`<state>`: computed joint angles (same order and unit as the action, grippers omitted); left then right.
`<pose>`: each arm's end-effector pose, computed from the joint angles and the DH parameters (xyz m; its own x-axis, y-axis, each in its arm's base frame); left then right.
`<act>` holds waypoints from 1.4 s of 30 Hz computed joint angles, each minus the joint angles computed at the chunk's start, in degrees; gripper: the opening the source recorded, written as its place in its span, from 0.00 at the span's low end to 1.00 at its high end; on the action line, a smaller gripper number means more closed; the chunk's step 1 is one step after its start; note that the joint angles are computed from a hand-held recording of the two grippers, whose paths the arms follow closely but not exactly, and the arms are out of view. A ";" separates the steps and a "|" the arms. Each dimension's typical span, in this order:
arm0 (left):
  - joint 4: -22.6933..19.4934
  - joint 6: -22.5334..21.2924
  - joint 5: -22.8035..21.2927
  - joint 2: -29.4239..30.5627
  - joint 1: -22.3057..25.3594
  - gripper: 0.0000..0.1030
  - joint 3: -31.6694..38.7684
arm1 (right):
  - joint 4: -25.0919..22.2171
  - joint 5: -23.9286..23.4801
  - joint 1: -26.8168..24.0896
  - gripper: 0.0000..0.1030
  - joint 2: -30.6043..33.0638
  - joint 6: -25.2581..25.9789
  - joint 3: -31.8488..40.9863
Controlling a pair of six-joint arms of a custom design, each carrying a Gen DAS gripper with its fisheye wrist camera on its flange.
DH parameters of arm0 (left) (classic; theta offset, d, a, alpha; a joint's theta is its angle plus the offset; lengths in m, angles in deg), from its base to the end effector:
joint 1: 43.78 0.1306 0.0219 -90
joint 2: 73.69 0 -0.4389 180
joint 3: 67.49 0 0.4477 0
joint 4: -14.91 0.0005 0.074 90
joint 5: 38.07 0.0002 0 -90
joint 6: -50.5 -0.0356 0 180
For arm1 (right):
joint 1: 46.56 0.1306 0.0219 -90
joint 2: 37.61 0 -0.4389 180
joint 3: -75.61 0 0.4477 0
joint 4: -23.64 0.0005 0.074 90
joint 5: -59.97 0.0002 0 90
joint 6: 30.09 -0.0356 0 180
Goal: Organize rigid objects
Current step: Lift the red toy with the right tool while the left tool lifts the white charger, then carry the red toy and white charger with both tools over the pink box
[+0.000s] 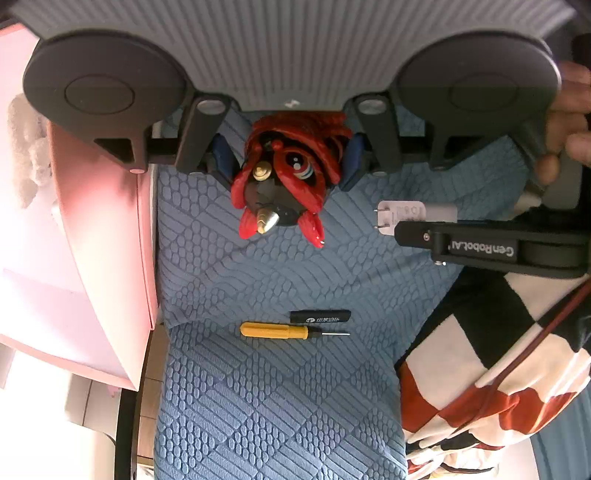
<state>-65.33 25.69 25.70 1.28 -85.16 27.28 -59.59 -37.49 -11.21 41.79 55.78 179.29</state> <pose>0.2963 -0.2407 0.6139 -0.6636 -0.5005 -0.5560 -0.4123 0.8648 -0.2865 0.3283 0.2380 0.6524 -0.7422 -0.4389 -0.5064 -0.5763 0.8037 0.1481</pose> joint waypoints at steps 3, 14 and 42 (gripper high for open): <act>0.53 0.01 0.46 -0.18 0.41 0.55 -0.19 | 1.43 1.25 0.54 0.67 -0.35 -0.03 -0.87; 3.01 -0.82 3.52 -0.32 1.90 0.55 -1.02 | 1.43 2.80 1.79 0.70 -0.06 -2.40 -2.40; 2.11 -1.61 3.24 -0.84 0.07 0.54 2.47 | -4.05 6.84 1.15 0.61 0.84 -2.42 9.84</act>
<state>-63.22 24.08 28.94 0.44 -85.10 29.75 -63.64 -30.66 -10.06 42.63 53.36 189.13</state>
